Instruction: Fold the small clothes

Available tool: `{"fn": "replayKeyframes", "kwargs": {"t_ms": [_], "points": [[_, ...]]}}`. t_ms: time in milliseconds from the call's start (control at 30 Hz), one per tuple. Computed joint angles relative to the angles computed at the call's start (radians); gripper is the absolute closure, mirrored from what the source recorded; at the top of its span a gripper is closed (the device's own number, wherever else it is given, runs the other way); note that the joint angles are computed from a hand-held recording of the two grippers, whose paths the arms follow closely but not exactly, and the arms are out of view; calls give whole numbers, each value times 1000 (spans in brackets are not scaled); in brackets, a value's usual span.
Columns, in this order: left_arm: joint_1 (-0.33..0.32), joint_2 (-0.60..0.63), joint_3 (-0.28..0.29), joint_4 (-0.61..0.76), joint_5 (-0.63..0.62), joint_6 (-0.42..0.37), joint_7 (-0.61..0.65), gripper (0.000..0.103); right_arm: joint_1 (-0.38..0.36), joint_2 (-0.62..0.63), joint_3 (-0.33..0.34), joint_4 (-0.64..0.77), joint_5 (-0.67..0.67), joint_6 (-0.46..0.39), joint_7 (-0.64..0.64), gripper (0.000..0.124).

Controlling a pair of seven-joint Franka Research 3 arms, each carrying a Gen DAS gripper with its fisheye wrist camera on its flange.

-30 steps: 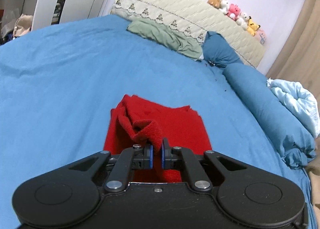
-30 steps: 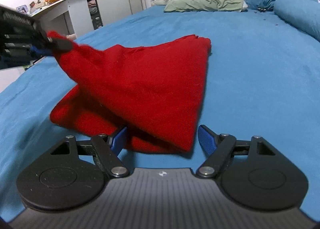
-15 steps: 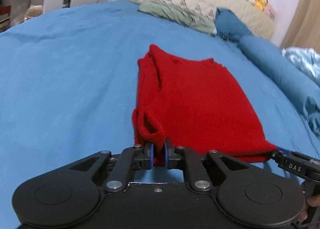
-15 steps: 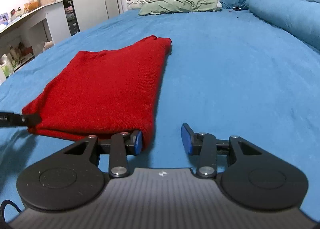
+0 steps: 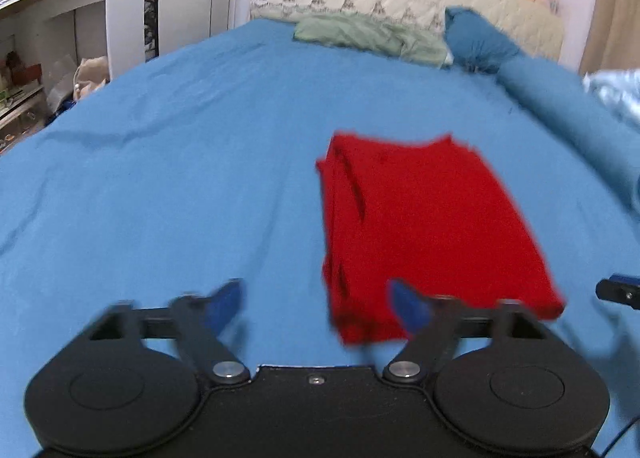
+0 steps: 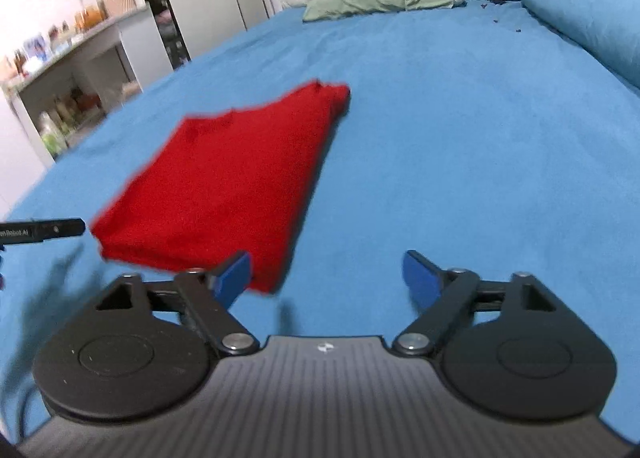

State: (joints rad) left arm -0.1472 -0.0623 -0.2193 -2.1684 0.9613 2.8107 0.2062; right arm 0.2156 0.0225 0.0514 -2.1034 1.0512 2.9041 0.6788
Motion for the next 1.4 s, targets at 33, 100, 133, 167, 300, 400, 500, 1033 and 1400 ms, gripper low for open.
{"fn": "replayKeyframes", "kwargs": {"t_ms": [33, 100, 133, 167, 300, 400, 500, 1033, 1400], "points": [[7, 8, 4, 22, 24, 14, -15, 3, -9, 2, -9, 29, -10, -43, 25, 21], [14, 48, 19, 82, -9, 60, 39, 1, -32, 34, -28, 122, -85, -174, 145, 21], [16, 84, 28, 119, -103, 90, 135, 1, -45, 67, -35, 190, -120, -252, 214, 21], [18, 117, 32, 152, -183, 108, 211, 1, -58, 102, -37, 254, -144, -319, 266, 21], [62, 277, -23, 310, -607, 68, 604, 1, -81, 260, -12, 480, -217, -436, 404, 21], [27, 358, 5, 405, -630, -7, 671, 2, -85, 372, 14, 614, -278, -484, 496, 21], [35, 399, -6, 425, -708, 3, 765, 2, -77, 451, 29, 685, -343, -494, 562, 21], [28, 329, -65, 379, -958, 51, 956, 78, -119, 344, 119, 522, -234, -333, 445, 87], [-153, 101, -62, 76, -806, 106, 727, 78, -72, -173, -22, -60, -234, -305, 368, 87]]}}
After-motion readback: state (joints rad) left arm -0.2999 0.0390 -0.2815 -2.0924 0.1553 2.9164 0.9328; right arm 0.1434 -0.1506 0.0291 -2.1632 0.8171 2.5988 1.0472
